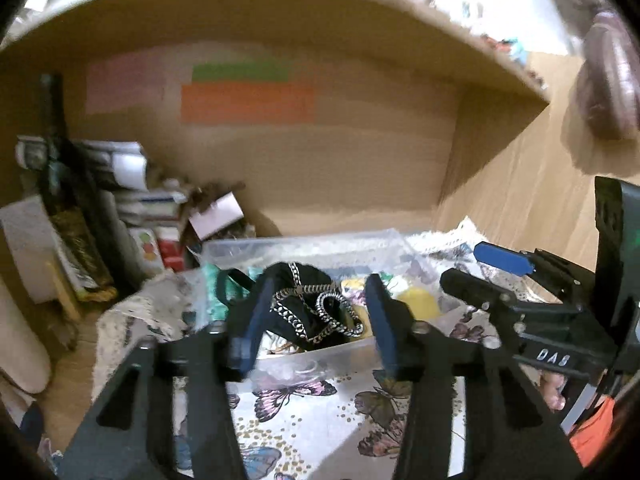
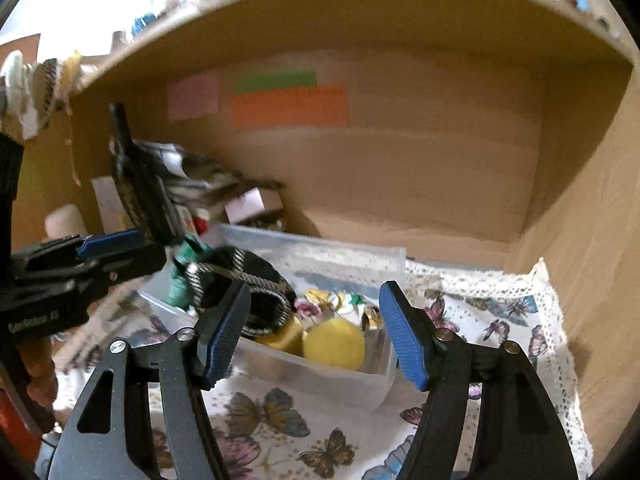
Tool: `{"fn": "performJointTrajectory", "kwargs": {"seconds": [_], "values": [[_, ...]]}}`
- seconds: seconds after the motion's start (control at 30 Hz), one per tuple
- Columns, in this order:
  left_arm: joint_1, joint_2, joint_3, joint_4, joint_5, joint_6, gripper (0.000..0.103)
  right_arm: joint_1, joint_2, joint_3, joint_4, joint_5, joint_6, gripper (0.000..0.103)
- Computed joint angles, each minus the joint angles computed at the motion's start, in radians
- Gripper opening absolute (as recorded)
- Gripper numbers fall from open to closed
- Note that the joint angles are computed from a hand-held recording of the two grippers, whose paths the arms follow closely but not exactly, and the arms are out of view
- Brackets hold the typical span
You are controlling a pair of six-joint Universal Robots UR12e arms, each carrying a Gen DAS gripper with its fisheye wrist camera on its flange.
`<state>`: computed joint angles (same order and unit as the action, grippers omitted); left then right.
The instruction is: Organize soft objects
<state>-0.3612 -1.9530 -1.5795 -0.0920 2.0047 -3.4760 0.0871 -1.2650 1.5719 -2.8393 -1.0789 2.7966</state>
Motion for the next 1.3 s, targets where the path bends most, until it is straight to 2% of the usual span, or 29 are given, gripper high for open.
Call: {"fn": "performJointTrajectory", "kwargs": {"seconds": [0.1, 0.2, 0.27, 0.43, 0.53, 0.7, 1.1, 1.3], "values": [[-0.018, 0.016, -0.023, 0.047, 0.032, 0.031, 0.054, -0.011, -0.032, 0.037, -0.056, 0.037, 0.021, 0.065], [-0.035, 0.03, -0.047, 0.091, 0.064, 0.052, 0.065, -0.017, -0.054, 0.065, -0.101, 0.059, 0.041, 0.067], [-0.05, 0.036, -0.061, 0.125, 0.096, 0.068, 0.07, -0.022, -0.069, 0.088, -0.135, 0.074, 0.055, 0.073], [-0.069, 0.047, -0.091, 0.181, 0.136, 0.077, 0.094, -0.028, -0.101, 0.138, -0.196, 0.093, 0.077, 0.083], [-0.083, 0.049, -0.103, 0.206, 0.178, 0.082, 0.1, -0.029, -0.115, 0.161, -0.22, 0.098, 0.086, 0.088], [-0.096, 0.055, -0.118, 0.217, 0.211, 0.083, 0.102, -0.031, -0.126, 0.185, -0.258, 0.111, 0.106, 0.097], [-0.107, 0.055, -0.128, 0.256, 0.216, 0.113, 0.103, -0.033, -0.14, 0.205, -0.288, 0.112, 0.129, 0.097], [-0.108, 0.054, -0.125, 0.247, 0.22, 0.11, 0.103, -0.035, -0.139, 0.205, -0.283, 0.122, 0.132, 0.098]]}}
